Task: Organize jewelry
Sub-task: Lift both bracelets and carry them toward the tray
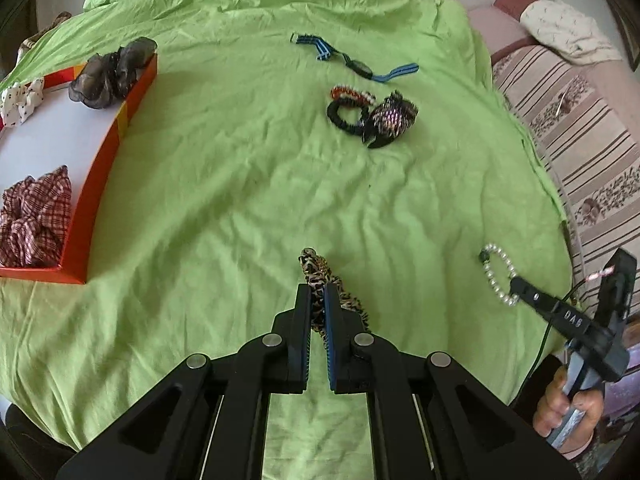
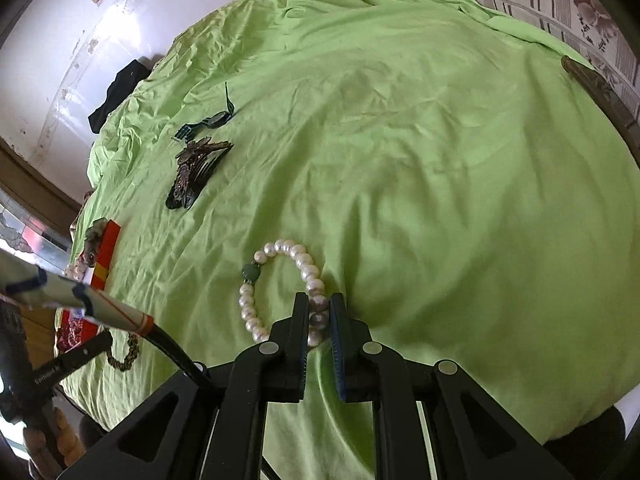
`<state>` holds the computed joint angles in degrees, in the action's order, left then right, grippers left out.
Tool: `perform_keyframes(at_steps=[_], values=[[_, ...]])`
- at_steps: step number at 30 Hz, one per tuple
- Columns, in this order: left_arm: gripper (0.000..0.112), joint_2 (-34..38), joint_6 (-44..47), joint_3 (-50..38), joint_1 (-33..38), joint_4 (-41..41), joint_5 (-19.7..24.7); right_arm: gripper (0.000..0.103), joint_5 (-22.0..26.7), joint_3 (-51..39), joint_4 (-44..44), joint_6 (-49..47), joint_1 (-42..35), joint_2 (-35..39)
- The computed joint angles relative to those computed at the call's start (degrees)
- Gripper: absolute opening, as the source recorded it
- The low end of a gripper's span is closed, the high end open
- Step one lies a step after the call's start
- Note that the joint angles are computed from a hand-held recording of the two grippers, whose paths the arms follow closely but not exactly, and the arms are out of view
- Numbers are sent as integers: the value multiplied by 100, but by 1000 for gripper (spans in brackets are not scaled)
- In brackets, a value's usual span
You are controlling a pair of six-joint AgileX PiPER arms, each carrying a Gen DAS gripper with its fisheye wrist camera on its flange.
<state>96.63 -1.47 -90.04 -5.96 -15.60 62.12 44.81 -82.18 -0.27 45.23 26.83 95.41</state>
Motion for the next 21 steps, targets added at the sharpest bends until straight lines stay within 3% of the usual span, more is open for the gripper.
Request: perform_keyframes(at_steps=[3,7,21], values=[[6,144,-111,-80,-118,77,13,17,2,-127,-65,-99,18,205],[6,375,-267,-344,-363,258,160,11,20,-230,-368,151,125,286],[6,486,-661,-1501,-1076,752,427,11,-489,358,-447,361,-14,-908]])
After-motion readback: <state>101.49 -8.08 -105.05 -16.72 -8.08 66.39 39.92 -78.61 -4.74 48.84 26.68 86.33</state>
